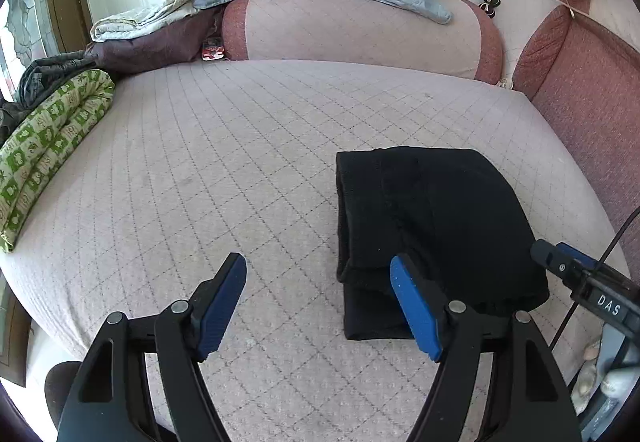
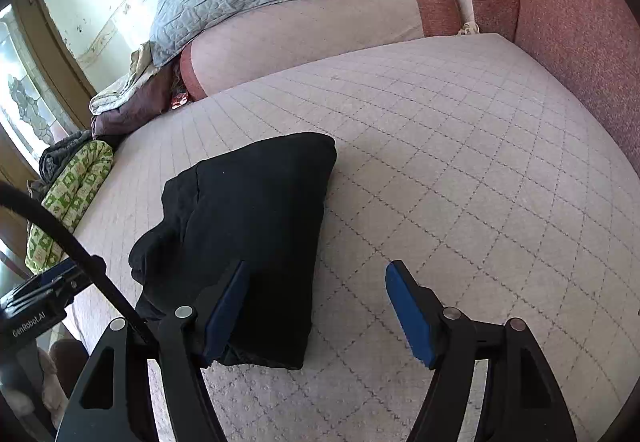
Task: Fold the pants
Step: 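Open both grippers and withdraw from the folded pants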
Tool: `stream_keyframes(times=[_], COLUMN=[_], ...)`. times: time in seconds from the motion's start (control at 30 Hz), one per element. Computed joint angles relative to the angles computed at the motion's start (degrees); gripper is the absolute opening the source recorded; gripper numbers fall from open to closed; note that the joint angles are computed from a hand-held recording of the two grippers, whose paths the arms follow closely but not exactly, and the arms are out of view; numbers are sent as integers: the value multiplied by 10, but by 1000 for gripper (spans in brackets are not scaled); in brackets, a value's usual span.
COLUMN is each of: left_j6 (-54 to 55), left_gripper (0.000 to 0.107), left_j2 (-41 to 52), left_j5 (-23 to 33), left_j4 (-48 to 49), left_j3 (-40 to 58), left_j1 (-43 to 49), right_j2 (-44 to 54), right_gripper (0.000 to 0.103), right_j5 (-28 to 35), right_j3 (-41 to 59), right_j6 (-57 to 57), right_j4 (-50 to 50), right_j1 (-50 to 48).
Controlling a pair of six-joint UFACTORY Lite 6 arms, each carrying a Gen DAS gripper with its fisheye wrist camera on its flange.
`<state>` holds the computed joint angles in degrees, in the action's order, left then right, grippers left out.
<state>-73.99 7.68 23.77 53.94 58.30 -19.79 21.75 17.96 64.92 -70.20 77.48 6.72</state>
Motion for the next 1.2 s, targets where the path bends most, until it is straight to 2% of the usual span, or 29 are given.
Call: stream_keyframes(times=[0.37, 1.2], left_j6=[22, 126], left_gripper=[74, 74], left_j2=[4, 10], left_j5=[10, -23], left_j4=[-25, -127], left_j3=[5, 4], left_j1=[-4, 30], right_j2=[-5, 7], right_gripper=[77, 83], right_j5=[2, 3], right_j3=[-5, 4], right_j6=[-13, 12], right_j4=[10, -2], right_j1=[-4, -7])
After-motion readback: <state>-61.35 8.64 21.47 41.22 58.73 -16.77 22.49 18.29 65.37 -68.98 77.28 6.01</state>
